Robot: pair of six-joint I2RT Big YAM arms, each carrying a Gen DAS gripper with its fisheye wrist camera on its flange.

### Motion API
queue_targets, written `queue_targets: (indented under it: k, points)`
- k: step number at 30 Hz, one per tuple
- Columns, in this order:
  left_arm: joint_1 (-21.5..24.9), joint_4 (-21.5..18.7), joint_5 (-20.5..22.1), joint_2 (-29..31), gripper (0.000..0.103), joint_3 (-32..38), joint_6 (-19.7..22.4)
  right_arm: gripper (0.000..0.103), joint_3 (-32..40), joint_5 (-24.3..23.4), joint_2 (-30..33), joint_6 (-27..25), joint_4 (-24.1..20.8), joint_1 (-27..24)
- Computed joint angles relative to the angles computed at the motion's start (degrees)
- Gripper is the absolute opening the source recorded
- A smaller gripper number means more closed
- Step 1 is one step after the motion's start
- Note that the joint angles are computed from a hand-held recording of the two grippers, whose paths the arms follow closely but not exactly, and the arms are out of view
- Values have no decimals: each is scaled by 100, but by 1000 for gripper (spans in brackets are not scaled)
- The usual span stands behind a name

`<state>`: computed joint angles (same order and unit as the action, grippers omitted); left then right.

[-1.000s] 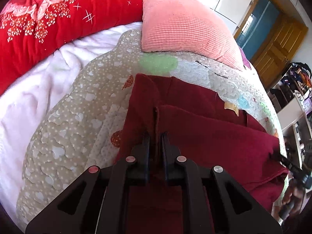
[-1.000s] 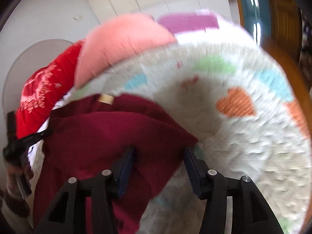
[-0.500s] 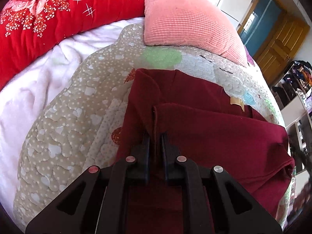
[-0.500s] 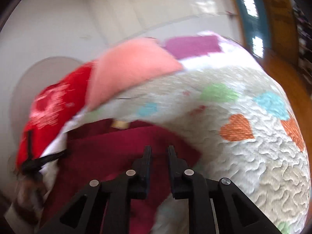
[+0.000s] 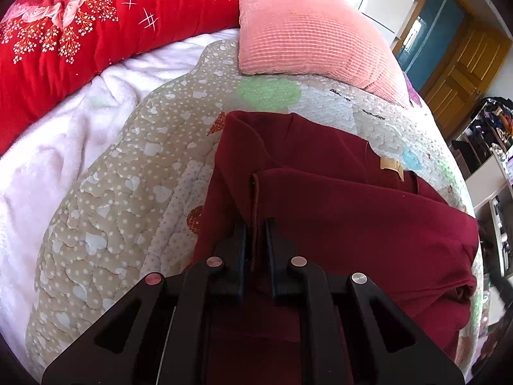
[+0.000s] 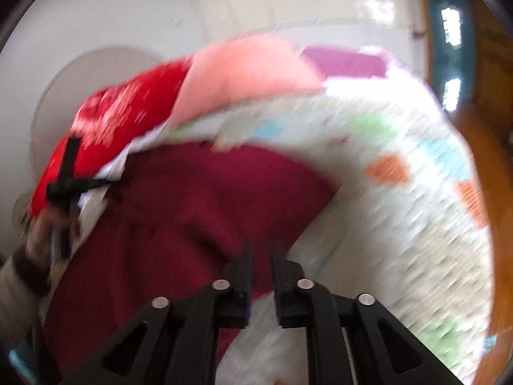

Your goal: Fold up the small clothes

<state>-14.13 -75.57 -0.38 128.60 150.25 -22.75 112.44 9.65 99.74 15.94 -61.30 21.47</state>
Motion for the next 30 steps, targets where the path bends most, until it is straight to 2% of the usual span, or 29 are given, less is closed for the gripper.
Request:
queue_targets:
  k: [1,2,4,5,6,7,9,10,11,13,15,17,18,19,21,22,23,24,25,26,29,30]
  points:
    - [0,53,-4,-36,10,-74,-11,47,179,147,128,150,3,-68]
    - [3,84,5,-61,10,-123,-6,54,294,192,225,283,-5,-117]
    - [15,114,45,-83,11,-178,7,54,782,116,665,671,-159,-297]
    - [27,137,88,-103,12,-220,11,51,998,26,857,807,-251,-360]
    - [35,136,109,-103,12,-222,23,28,1325,-60,1129,862,-412,-423]
    - [40,139,135,-106,13,-226,41,15,1770,55,1442,728,-677,-419]
    - [42,133,140,-99,13,-217,76,15,2363,992,1896,197,-1071,-270]
    - [41,147,135,-106,13,-235,81,15,2636,1119,2082,232,-1266,-259]
    - [39,178,125,-130,13,-286,89,15,2828,1070,2201,485,-1408,-269]
    - [35,225,107,-159,13,-351,143,15,2490,936,1938,869,-1154,-248]
    - [43,226,131,-151,13,-349,153,17,1534,462,1252,923,-434,-247]
    - [49,179,153,-112,13,-274,104,17,981,76,806,572,28,-151]
    - [43,138,136,-85,13,-217,83,21,800,-86,660,292,193,-63]
    - [32,101,94,-65,13,-171,68,32,779,-159,623,22,209,21]
    - [8,-4,13,-3,13,-38,66,46,842,-75,676,-674,87,204]
    - [-3,-80,-28,42,13,60,76,45,933,182,792,-1075,-17,302]
    - [-12,-183,-65,97,13,187,98,40,1059,424,941,-1260,-178,361]
    - [-15,-303,-81,154,13,331,126,17,1270,642,1144,-1337,-466,411]
    - [-15,-381,-86,175,13,408,146,6,1392,786,1277,-1297,-696,418]
    - [-15,-427,-100,166,13,439,182,6,1290,809,1236,-1175,-652,403]
    - [-23,-328,-204,-14,13,206,331,6,339,501,532,-912,69,402]
    - [-26,-273,-219,-74,13,93,337,6,138,408,372,-929,179,409]
